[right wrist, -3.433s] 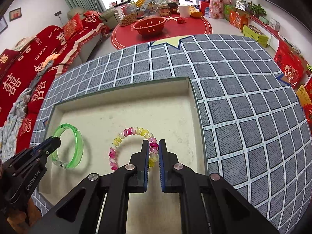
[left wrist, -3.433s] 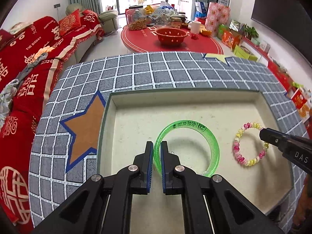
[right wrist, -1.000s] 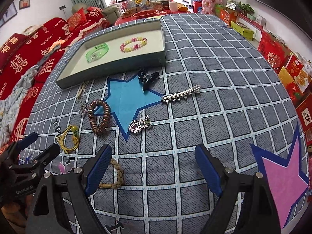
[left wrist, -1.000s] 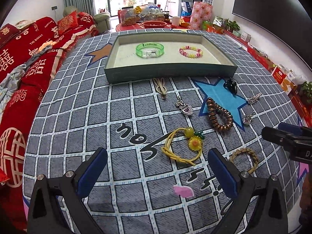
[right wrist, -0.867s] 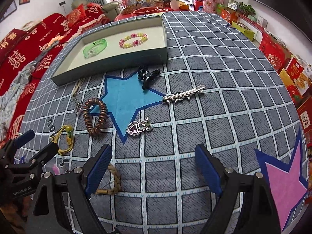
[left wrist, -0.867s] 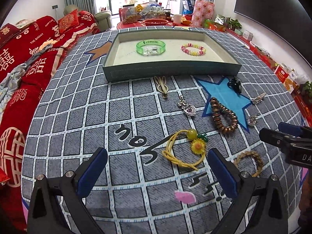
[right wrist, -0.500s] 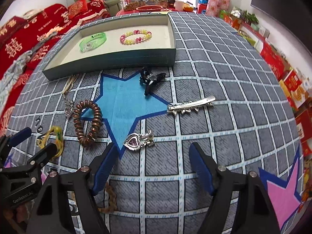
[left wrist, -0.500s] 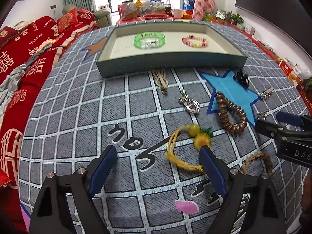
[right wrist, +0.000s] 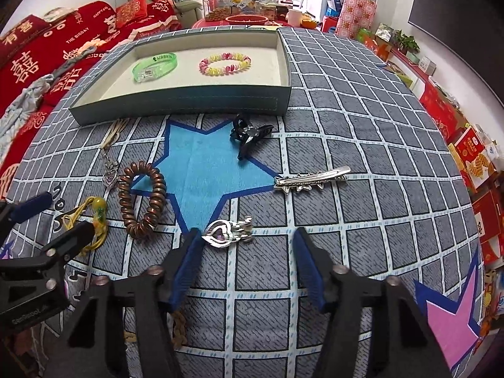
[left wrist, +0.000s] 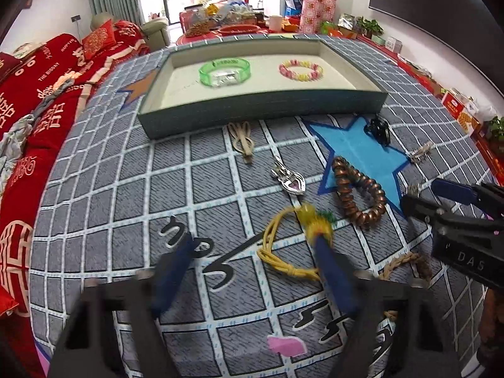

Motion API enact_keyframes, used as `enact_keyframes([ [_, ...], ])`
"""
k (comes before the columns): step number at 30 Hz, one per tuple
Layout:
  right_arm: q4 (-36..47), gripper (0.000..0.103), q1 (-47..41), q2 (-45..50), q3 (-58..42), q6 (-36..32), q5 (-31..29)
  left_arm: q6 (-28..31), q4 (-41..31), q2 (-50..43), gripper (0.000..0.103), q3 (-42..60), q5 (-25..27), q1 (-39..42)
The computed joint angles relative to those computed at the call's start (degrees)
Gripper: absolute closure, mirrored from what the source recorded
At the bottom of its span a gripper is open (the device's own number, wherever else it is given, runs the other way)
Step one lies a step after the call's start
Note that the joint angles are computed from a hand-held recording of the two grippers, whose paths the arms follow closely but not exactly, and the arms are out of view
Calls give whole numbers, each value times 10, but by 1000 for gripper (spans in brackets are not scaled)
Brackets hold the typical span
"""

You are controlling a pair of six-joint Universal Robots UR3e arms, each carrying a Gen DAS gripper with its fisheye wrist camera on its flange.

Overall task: Organize jewelry
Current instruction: 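Grasp the yellow cord with flower charm with the left tool while the right tool reaches the heart pendant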

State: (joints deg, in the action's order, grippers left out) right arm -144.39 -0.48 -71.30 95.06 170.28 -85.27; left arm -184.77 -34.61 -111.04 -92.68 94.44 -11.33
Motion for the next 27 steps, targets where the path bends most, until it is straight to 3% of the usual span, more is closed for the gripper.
enact_keyframes([
  [2, -1, 54, -1, -4, 4, -1, 2, -1, 5, 1, 29, -3, -3, 0],
  [4, -2, 66, -3, -6, 6, -1, 3, 5, 11, 4, 39, -8, -8, -1],
  [6, -3, 78, -5, -9, 8, -2, 6, 17, 20, 7, 75, -14, -16, -2],
  [7, -5, 86, -5, -11, 11, -1, 7, 22, 20, 8, 85, -13, -18, -4],
  [8, -7, 88, -7, -13, 13, 0, 7, 24, 20, 8, 88, -14, -18, -5],
  [9, -10, 101, -9, -15, 17, 1, 8, 24, 24, 11, 88, -19, -25, -2],
  [12, -12, 101, -21, -25, 30, 2, 26, 16, 39, 36, 88, -49, -77, 20],
  [17, -15, 101, -49, -57, 53, -1, 66, 15, 47, 77, 88, -78, -113, 43],
  [27, 14, 101, -76, -73, 44, -9, 111, 19, 51, 99, 88, -92, -114, 55],
])
